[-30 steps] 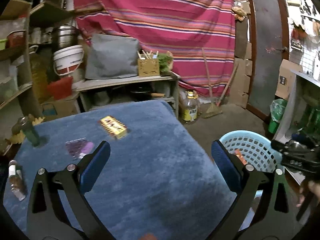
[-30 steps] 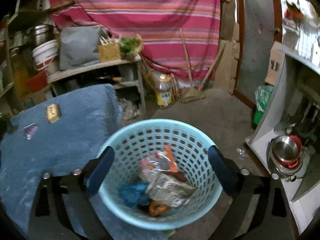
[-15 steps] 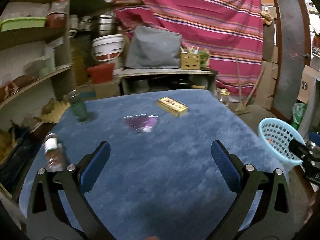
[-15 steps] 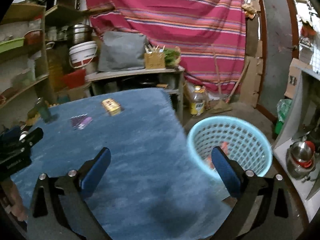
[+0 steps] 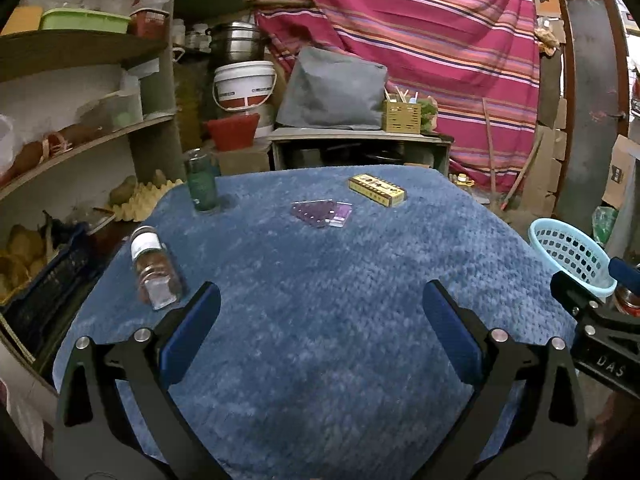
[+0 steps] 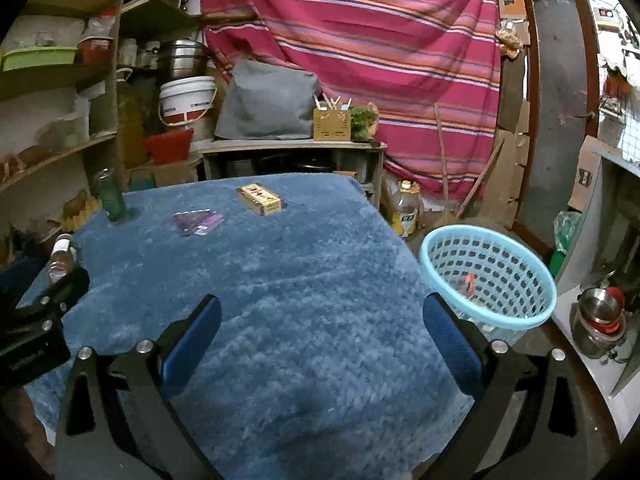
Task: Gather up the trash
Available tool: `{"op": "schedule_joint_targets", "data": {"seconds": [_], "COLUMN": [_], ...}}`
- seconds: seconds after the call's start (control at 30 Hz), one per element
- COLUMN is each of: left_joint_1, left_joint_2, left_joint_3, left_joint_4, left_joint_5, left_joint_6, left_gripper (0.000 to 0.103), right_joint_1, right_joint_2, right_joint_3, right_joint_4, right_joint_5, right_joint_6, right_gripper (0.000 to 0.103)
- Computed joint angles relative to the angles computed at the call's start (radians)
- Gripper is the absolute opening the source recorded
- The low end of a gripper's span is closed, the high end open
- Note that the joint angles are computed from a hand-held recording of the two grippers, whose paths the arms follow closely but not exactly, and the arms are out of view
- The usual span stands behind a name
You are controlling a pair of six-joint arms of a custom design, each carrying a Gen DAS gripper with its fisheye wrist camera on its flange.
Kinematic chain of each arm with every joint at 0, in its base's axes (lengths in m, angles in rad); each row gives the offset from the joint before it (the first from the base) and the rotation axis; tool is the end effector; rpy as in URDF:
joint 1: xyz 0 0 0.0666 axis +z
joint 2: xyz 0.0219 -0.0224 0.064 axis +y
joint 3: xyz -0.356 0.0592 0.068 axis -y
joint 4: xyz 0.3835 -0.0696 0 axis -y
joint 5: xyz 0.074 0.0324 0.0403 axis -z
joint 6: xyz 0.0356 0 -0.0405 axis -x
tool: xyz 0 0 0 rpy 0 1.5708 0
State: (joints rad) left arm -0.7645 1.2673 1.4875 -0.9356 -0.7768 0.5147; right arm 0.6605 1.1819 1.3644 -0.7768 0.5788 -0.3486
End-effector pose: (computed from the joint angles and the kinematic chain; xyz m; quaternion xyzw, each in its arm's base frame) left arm 0.3270 -0.2796 0.5091 -0.0509 0.8552 0.0474 0.5137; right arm 0.3382 0.2376 0.4971 0.0008 0.8570 -0.0033 0.5154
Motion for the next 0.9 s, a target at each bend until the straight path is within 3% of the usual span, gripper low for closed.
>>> {"op": "schedule_joint_targets", "data": {"seconds": [0.2,0.9], "left_joint_1": [-0.01,-0.034], "left_joint_2": [-0.032,-0.03], "left_joint_3": [-0.038,-0.021], "left_joint_4": [0.01,0.007], "left_joint_5": [-0.017,-0.047], "left_joint_6": [0.013,0.0], "left_gripper": [0.098,0.098], "right_joint_1": [0.034,0.017], "right_joint_2": [0.001,-0.013], "right_joint_3": [0.009,-0.006], "right_joint_4": [-0.014,-0.002], "right_joint_5": [0.038,-0.002], "right_joint_6": [0.0,-0.036], "right_gripper": [0.098,0.098]}}
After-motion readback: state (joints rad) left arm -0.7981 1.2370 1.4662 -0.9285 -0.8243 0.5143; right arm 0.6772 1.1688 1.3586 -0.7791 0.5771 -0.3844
